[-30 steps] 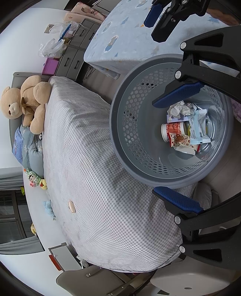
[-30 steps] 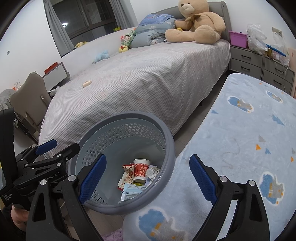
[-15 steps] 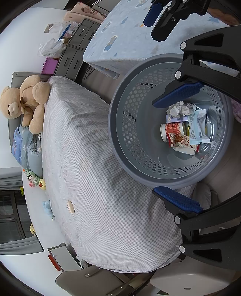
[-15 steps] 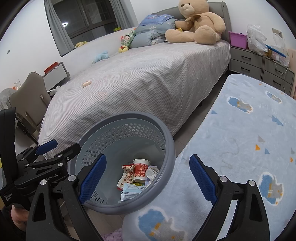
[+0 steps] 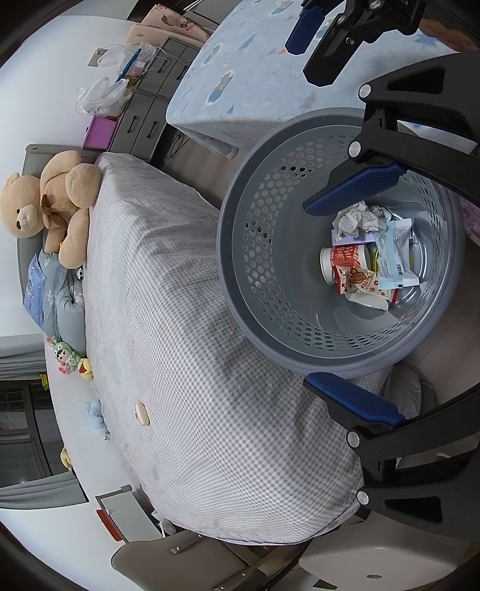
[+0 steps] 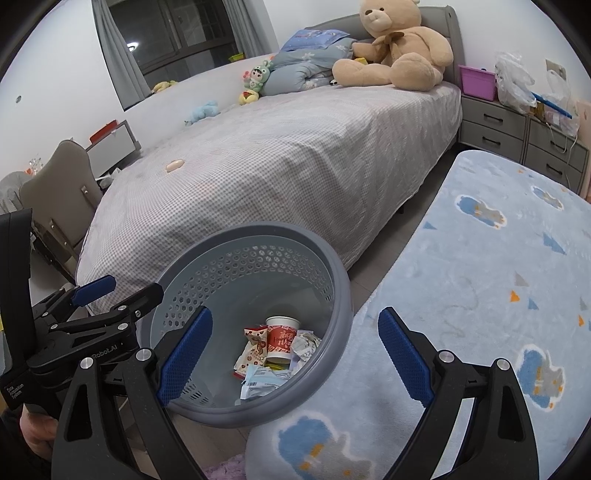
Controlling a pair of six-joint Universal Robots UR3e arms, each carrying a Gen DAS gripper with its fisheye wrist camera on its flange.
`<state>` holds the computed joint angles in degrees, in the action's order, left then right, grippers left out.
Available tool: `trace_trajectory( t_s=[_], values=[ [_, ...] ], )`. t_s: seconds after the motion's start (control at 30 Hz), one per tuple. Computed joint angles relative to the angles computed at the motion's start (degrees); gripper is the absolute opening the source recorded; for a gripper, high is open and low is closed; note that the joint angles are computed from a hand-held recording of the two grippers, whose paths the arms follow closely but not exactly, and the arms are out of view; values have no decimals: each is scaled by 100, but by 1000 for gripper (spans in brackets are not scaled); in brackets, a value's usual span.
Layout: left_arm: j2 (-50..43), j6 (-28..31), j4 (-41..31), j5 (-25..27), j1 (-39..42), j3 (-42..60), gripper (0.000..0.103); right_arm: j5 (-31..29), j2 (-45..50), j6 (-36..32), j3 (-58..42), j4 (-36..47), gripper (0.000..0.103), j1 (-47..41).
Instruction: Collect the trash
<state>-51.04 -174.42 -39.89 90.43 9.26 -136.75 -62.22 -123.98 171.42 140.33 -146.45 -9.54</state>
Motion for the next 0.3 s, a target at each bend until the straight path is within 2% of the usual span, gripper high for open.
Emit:
trace_trajectory(
  t_s=[0.3],
  values=[
    [-14, -16, 0, 14, -18, 13, 83, -8, 4, 14, 8, -19, 90, 8]
  ],
)
